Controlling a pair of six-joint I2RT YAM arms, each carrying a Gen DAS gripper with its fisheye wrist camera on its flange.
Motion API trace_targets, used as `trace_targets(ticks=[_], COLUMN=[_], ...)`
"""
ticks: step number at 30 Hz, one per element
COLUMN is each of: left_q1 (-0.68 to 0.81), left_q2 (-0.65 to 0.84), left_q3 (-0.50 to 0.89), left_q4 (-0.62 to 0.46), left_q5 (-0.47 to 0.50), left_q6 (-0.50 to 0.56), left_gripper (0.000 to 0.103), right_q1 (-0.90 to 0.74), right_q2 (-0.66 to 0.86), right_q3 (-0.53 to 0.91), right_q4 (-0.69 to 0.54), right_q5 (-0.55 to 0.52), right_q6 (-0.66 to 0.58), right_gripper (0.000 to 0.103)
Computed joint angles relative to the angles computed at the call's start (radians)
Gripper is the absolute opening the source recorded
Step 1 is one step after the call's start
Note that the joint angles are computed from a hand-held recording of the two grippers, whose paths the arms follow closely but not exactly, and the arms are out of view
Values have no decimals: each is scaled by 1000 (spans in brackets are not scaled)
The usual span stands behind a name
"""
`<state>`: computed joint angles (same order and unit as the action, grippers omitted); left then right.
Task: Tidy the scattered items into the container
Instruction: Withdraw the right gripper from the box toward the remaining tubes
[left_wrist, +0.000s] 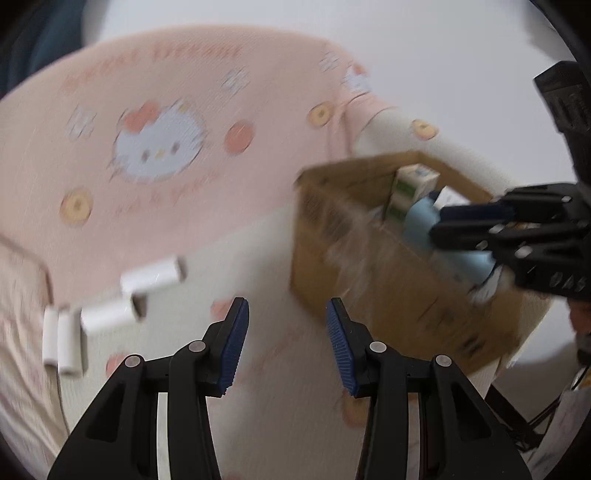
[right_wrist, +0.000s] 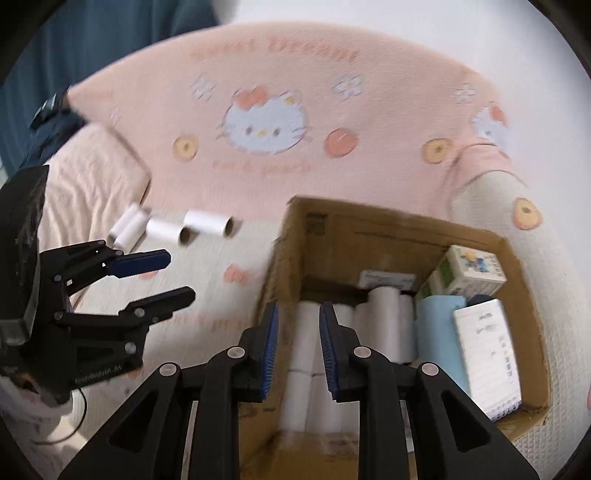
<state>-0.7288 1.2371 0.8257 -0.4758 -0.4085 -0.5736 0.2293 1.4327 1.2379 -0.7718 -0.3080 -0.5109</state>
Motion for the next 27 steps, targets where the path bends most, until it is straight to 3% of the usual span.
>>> trace_targets(ticks=[4,6,8,10,17,24,27], left_q1=[26,71,138,206,454,710,777], left_q2=[-71,-120,-175,-226,-346,-404,-402], left_q3=[-91,-148,-204,-252,-335,-394,-389], left_q4=[-70,-77,-60,-42,-45,-41,-60], left_q5=[-13,29,96,155,298,465,485], left_q6=[-60,-86,-106,-132,-123,-68,-17], left_gripper=[48,48,48,48,48,48,48], right_q1=[64,106,153,203,387,496,527], right_q2=[-3,5,50,87,131,299,398], right_q3=[3,20,71,108,92,278,369], right_q4=[-17,-43,-111,-163,-39,-154,-169], right_q5=[30,35,32,20,90,162,189], right_q6=[-31,-38,-24,-14,73,82,67], right_gripper=[20,23,39,46,47,50,50])
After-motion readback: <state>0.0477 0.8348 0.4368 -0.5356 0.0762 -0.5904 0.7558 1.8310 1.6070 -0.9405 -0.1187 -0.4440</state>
